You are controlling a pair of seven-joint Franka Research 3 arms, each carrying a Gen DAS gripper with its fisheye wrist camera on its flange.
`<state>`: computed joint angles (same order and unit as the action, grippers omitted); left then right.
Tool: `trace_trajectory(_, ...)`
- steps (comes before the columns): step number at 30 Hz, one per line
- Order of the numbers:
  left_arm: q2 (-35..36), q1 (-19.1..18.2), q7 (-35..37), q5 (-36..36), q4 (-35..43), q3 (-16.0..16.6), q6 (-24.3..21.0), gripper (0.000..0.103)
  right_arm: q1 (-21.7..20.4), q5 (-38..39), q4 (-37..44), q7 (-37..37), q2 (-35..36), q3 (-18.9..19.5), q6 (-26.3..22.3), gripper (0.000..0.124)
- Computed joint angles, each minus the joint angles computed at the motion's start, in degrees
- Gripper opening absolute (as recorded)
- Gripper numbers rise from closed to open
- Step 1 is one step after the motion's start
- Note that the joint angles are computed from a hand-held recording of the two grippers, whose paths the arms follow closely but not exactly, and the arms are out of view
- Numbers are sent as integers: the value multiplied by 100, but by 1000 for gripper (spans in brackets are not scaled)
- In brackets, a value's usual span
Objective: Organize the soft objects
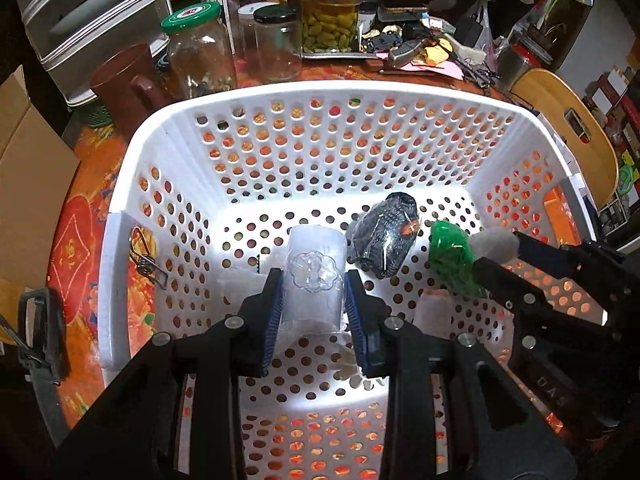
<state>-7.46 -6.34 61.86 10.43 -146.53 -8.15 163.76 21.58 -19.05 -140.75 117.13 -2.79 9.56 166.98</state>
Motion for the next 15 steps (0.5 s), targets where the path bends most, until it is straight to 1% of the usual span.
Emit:
trace_trajectory(1,-35,-30,83,-84,-53,27,99,42,-34,-192,-32,168,-18,12,64,38)
trace_trajectory(2,-80,-31,97,-95,-106,33,173,60,-24,-121,-82,114,-40,3,152,41)
trace_trajectory(4,-268,75,-106,137,-282,-30,406,77,19,151,-208,-111,-129,0,335,51)
trace_trajectory(5,-364,79,-134,156,-361,-15,490,81,19,203,-260,-164,-181,27,394,60)
trace_trajectory(6,-498,23,-81,63,-476,62,597,83,20,260,-320,-220,-240,60,473,68)
trace_trajectory(7,-618,-53,-5,-54,-581,152,682,87,-39,170,-380,-136,-315,137,539,76)
trace_trajectory(8,-813,-98,40,-134,-732,225,770,91,-261,-273,-410,288,-402,338,531,92)
trace_trajectory(9,-1026,-27,-17,-78,-881,196,834,92,-399,-523,-472,532,-507,459,576,98)
trace_trajectory(10,-1187,22,-49,-30,-985,184,853,95,-413,-500,-580,536,-632,475,676,98)
trace_trajectory(12,-1662,68,-94,21,-1305,228,922,98,-350,-154,-824,339,-918,443,811,98)
trace_trajectory(14,-2238,254,-208,177,-1678,123,968,103,-577,-112,-1107,432,-1302,684,927,101)
trace_trajectory(15,-2462,319,-267,242,-1816,65,963,103,-707,-107,-1273,497,-1533,837,982,101)
